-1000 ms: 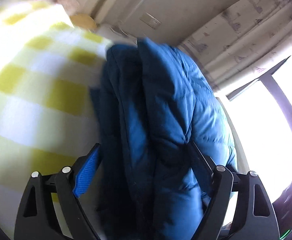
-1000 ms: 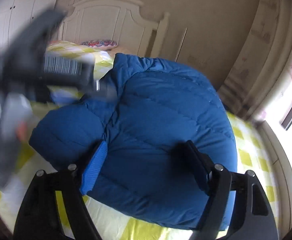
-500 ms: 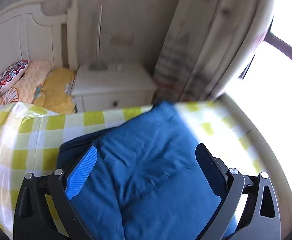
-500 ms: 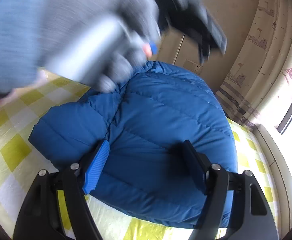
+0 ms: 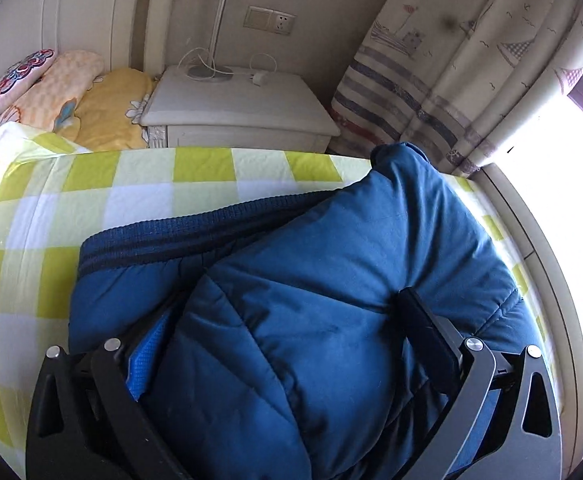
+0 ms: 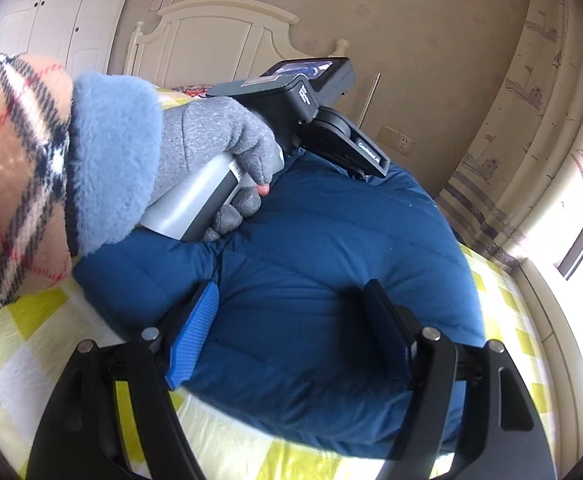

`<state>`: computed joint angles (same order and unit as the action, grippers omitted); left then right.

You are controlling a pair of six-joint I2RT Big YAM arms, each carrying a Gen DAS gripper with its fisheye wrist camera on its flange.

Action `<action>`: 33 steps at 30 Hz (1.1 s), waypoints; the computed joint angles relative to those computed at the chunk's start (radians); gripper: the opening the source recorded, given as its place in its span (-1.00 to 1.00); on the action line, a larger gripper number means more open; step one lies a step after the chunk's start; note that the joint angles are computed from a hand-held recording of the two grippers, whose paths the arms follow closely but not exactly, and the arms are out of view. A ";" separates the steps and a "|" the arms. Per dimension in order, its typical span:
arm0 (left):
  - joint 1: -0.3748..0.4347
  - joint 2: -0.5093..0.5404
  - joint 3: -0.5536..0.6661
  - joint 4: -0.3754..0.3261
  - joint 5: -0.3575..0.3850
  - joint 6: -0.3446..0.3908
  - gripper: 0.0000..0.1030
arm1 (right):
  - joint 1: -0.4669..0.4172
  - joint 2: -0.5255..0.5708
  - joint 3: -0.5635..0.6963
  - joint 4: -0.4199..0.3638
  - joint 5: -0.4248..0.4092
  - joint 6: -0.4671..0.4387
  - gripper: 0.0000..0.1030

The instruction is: Fold large clothes

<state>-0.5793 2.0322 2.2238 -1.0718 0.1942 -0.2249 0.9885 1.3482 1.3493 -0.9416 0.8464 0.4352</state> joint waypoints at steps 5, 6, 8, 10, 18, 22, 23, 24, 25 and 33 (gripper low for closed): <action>-0.007 -0.073 -0.087 0.033 -0.069 -0.027 0.91 | 0.039 -0.011 0.001 -0.020 -0.050 -0.004 0.51; -0.005 -0.088 -0.106 0.044 -0.078 -0.032 0.91 | 0.037 0.003 -0.001 -0.035 -0.058 -0.015 0.62; 0.002 -0.136 -0.170 0.075 -0.096 -0.053 0.91 | 0.039 -0.007 -0.011 -0.032 -0.071 -0.009 0.64; 0.011 -0.202 -0.247 0.093 -0.126 -0.061 0.91 | 0.043 -0.039 -0.015 -0.023 -0.156 -0.025 0.64; -0.052 -0.551 -0.547 0.195 -0.455 0.091 0.91 | 0.133 -0.292 -0.057 -0.022 -0.053 0.023 0.76; -0.184 -0.749 -0.649 0.271 -0.763 0.096 0.91 | 0.230 -0.388 -0.039 -0.001 0.231 0.097 0.96; -0.216 -0.786 -0.669 0.286 -0.829 0.083 0.91 | 0.258 -0.408 -0.037 0.018 0.299 0.100 0.96; -0.252 -0.827 -0.693 0.302 -0.893 0.064 0.91 | 0.279 -0.420 -0.032 0.026 0.347 0.106 0.96; -0.283 -0.860 -0.713 0.304 -0.936 0.040 0.91 | 0.291 -0.418 -0.018 0.001 0.374 0.133 0.96; -0.454 -0.937 -0.830 0.203 -0.985 -0.115 0.91 | 0.273 -0.375 0.018 -0.256 0.318 0.411 0.96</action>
